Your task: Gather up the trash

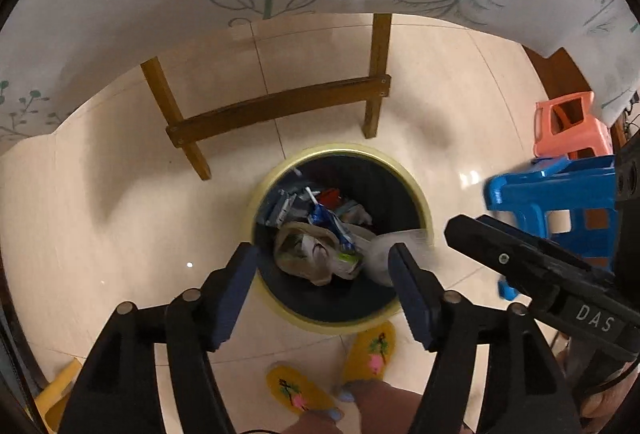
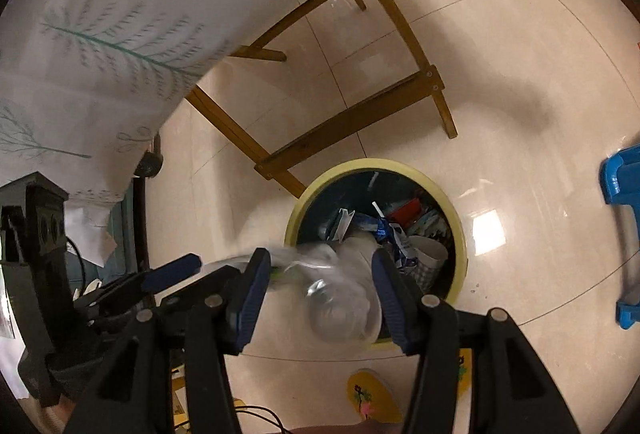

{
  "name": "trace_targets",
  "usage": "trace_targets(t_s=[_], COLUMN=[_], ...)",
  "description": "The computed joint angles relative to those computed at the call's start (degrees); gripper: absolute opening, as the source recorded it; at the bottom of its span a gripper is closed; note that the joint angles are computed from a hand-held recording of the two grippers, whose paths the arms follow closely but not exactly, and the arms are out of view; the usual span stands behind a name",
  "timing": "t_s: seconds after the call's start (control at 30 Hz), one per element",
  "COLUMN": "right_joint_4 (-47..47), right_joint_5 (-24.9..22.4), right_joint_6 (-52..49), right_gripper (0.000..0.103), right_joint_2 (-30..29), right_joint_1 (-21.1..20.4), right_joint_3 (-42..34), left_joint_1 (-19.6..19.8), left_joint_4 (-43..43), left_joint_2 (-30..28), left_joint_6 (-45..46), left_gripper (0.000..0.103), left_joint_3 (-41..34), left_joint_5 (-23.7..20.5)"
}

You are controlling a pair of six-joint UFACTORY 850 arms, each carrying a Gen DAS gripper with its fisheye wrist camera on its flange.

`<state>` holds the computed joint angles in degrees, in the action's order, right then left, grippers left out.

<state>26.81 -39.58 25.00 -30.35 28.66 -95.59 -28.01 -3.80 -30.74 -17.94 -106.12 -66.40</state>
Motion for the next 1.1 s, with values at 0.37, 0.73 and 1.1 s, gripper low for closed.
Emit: trace_targets(t_s=[0.37,0.73,1.1], right_joint_4=[-9.9,-22.1,-27.1], right_joint_5=[0.9,-3.5,-13.2], right_joint_6=[2.9,10.1,12.5], right_gripper=[0.070,0.081,0.081], right_joint_2=[0.5,1.7,1.6], right_joint_1=[0.3,2.2,3.9], right_joint_3=[0.0,-2.7,-11.9], left_joint_1=[0.8,-0.7,-0.9], left_joint_4=[1.2,4.6,7.6], left_joint_2=[2.8,6.7,7.4], left_joint_6=[-7.2,-10.8,-13.0], left_gripper=[0.102,0.102,0.102], left_joint_3=[5.8,6.4,-3.7], left_joint_5=[6.5,7.9,-1.3])
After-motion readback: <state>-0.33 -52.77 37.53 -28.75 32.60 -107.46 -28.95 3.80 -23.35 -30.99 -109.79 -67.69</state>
